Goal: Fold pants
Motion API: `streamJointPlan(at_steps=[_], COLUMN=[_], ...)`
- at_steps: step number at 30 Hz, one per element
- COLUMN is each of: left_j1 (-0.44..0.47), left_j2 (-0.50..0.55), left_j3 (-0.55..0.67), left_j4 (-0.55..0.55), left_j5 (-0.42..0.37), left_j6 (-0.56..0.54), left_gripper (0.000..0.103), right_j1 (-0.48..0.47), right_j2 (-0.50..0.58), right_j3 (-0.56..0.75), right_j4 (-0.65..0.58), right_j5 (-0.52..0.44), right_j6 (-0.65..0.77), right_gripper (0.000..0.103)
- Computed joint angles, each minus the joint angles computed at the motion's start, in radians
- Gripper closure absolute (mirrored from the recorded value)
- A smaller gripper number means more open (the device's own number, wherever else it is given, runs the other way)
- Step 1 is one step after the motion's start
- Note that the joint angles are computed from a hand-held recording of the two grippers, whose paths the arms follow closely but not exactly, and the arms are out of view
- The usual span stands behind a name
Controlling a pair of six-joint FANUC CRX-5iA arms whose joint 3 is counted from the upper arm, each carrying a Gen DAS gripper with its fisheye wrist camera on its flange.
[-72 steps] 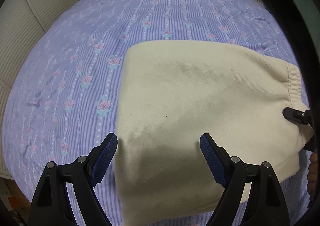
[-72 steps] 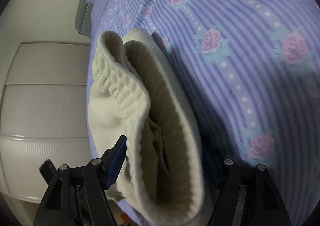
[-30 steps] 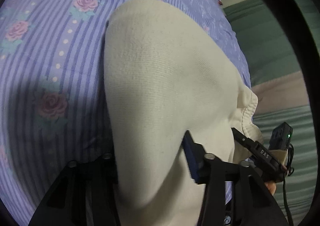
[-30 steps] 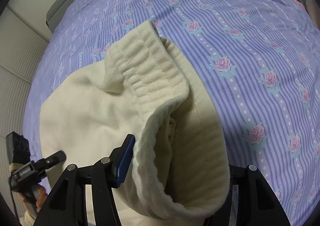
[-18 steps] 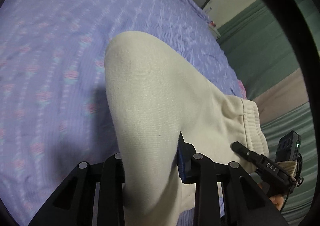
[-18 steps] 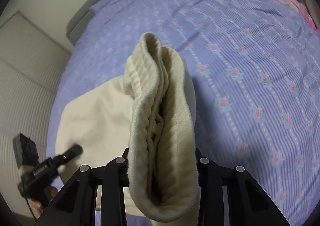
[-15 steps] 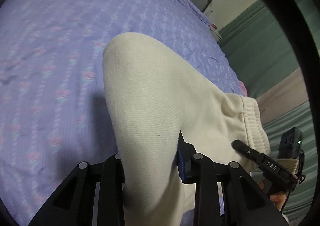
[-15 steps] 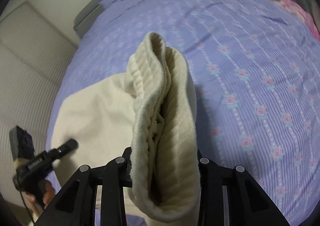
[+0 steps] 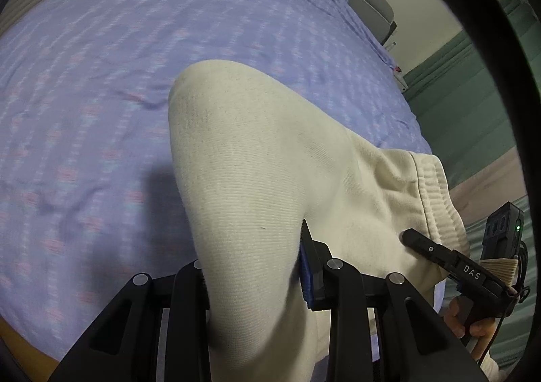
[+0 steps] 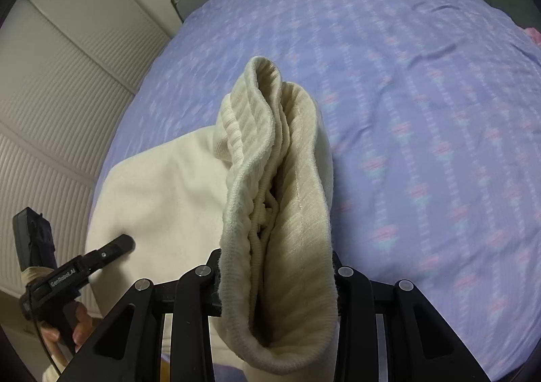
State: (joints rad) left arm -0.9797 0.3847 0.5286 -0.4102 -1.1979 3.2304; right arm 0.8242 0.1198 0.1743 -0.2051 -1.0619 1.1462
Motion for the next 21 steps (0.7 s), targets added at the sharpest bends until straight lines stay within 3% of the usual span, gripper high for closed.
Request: streamJointPlan(at_steps=[6,13,17,21], left_j1=[-0.008,-0.018,0.025,0.125], left_j2=[-0.252,-0.473,-0.583,-0.662], left_j3=[-0.307,-0.542,-0.656,-0.74], left_j4=[-0.01,-0.003,0.028,0.067], left_j5=[-0.01,-0.085,-0.115,-0.122], left_j6=[0.028,0.05,-0.025,-0.183], left_gripper=[0.073,0.073,0.073,0.073], right_j1=[0.198,0.351,0.419,0.449], right_j2=[0.045,0.176,0.256,0.332], right_j3=[0.022,0.156,0.242,0.319], right_j4=[0.067,0.078,0.09,0.114], right_j5=[0.031,0.033,0.028,0.032], right_j6=[-0.165,-0.213,-0.238,-0.249], right_gripper=[0.068,0.068,0.068,0.068])
